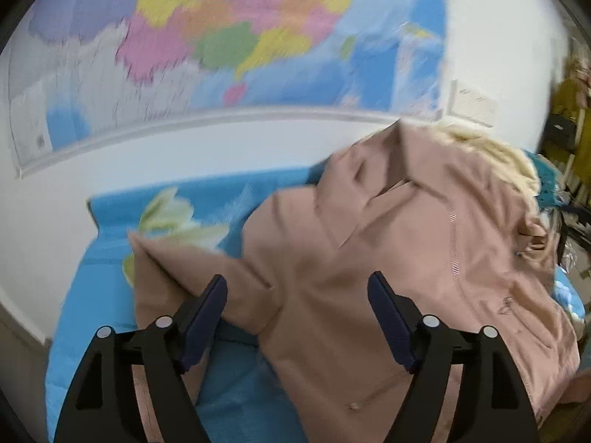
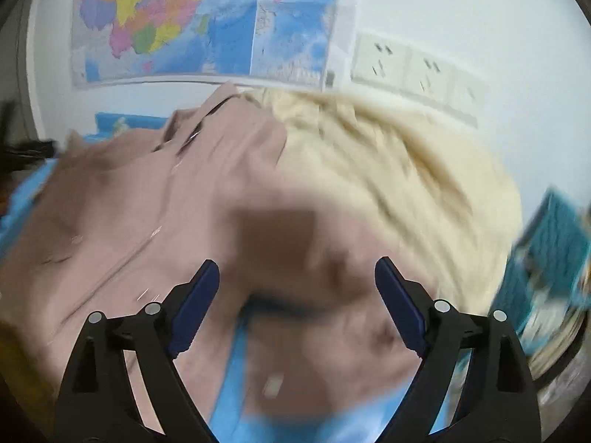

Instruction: Fold large clothes

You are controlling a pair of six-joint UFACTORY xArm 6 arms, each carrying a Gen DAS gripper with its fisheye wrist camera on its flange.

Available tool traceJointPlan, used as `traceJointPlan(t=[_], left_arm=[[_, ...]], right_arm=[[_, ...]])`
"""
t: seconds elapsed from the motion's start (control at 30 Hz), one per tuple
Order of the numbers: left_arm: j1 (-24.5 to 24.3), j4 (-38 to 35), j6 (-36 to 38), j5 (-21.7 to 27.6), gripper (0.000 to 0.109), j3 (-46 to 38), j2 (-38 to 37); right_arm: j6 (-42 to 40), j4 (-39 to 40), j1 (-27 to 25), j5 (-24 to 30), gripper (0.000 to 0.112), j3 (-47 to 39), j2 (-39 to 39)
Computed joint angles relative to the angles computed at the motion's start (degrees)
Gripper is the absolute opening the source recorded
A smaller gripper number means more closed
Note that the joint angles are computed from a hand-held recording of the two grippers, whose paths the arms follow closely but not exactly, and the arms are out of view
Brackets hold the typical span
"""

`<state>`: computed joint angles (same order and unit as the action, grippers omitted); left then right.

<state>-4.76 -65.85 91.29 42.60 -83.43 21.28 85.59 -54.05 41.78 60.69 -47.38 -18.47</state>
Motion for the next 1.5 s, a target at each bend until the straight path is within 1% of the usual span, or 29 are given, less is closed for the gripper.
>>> traceJointPlan(t=[0.1,0.13,0.17,0.2,0.23,0.27,0.33,0.43,0.5,0.53,0.57,0.6,0.63,0.67,0.7,0.73,0.77,0.8,0.87,0.9,1.0,1.03,1.13,1.2,1.27,1.3,1.33,1.43,1.5], left_arm=[[-1.35,-1.79,2.24,0.14,0.083,2.21,-2.53],[-2.03,-1.96,2.36,0.43,0.083,2.83,-3.02],[-2.68,-1.73,2.10,1.01,0.084,2.83,-3.04],[-3.64,-1.25,1.67,1.20,0.084,2.87,-2.96],[-4.67,-0.88,1.40,0.92,0.084,3.12,-2.99],[-5.82,-0.39,1.37,0.46,0.084,3.22,-2.79],[-7.97,0.57,1.41,-0.48,0.084,3.76,-2.52],[-10.75,2.09,1.40,-0.41,0.084,3.94,-1.71],[-12.86,4.16,0.56,-0.33,0.084,3.50,-0.67],[-13.74,4.74,0.13,-0.98,0.084,3.50,-0.33],[-14.68,5.84,-0.73,-1.44,0.084,3.03,0.41],[-15.87,7.39,-1.90,-2.17,0.084,2.74,1.11],[-16.62,8.49,-2.97,-2.79,0.084,2.60,1.56],[-16.99,9.63,-3.92,-2.65,0.084,2.39,1.87],[-17.20,10.39,-4.34,-2.52,0.084,2.46,1.86],[-17.37,10.41,-3.81,-2.53,0.084,2.98,1.51],[-17.22,10.04,-2.81,-2.04,0.084,3.55,0.99],[-16.96,9.66,-1.71,-1.45,0.084,4.16,0.37],[-16.81,9.34,-1.04,-1.27,0.084,4.90,-0.38],[-16.43,9.55,-1.17,-0.36,0.084,5.10,-0.75],[-16.00,9.90,-2.32,0.89,0.085,5.23,-1.17],[-15.76,9.92,-2.37,1.38,0.085,5.33,-1.36],[-15.87,9.27,-2.36,1.62,0.085,6.28,-2.25],[-16.04,9.28,-2.81,2.51,0.085,6.57,-2.75],[-16.38,8.92,-2.38,2.47,0.085,7.38,-3.54],[-16.42,8.59,-1.76,2.58,0.085,8.22,-4.32],[-16.25,8.31,-1.10,2.91,0.085,8.72,-4.84],[-15.19,7.83,0.42,5.79,0.085,10.05,-6.60],[-14.28,7.51,0.89,8.25,0.085,10.05,-7.20]], right_arm=[[-6.82,-0.97,-7.82,-6.76,0.080,-1.06,3.24],[-9.49,-0.02,-10.29,-9.26,0.071,-2.31,5.29],[-11.51,1.12,-11.98,-10.80,0.053,-3.92,7.01],[-14.84,4.18,-14.75,-14.73,0.038,-3.99,7.84],[-17.04,7.25,-16.06,-17.61,0.002,-5.21,9.57],[-17.68,8.95,-16.61,-18.69,0.002,-5.02,9.46],[-14.19,7.17,-18.34,-21.88,0.002,-2.53,5.32],[-2.15,3.71,-22.88,-30.13,0.002,6.88,-5.73],[-1.03,7.13,-25.21,-31.60,0.002,9.77,-6.89],[-2.14,9.81,-25.50,-30.23,0.006,9.74,-5.77],[-3.19,11.84,-25.62,-29.11,0.017,9.73,-5.08],[-3.16,12.81,-25.90,-28.96,0.021,10.31,-4.91],[-1.34,11.56,-25.74,-29.08,0.027,11.30,-6.15],[2.23,8.54,-25.14,-28.61,0.039,12.56,-8.25],[6.32,4.84,-23.68,-26.67,0.048,14.07,-11.50],[9.18,2.27,-22.27,-24.66,0.064,14.97,-13.26],[11.65,0.33,-19.47,-20.26,0.069,15.89,-15.89],[12.60,0.25,-15.46,-14.32,0.070,17.04,-18.97],[13.24,2.80,-10.43,-8.08,0.080,19.52,-23.30],[14.46,5.00,-7.50,-4.82,0.081,20.77,-24.93],[19.46,10.15,-2.16,0.23,0.086,23.64,-25.65],[21.50,11.73,-1.47,-1.05,0.087,25.48,-26.77],[26.78,13.26,-1.82,-7.78,0.085,30.85,-28.34],[28.87,11.36,-4.20,-13.53,0.059,33.40,-28.52],[30.49,9.30,-5.95,-18.82,0.012,35.87,-30.18],[31.52,7.31,-6.93,-21.40,0.005,37.00,-31.99],[33.25,5.33,-6.68,-21.88,0.005,38.04,-34.54],[38.32,-1.34,-1.45,-16.60,0.005,38.48,-44.86],[39.46,-7.44,5.86,-8.89,0.005,34.10,-47.53]])
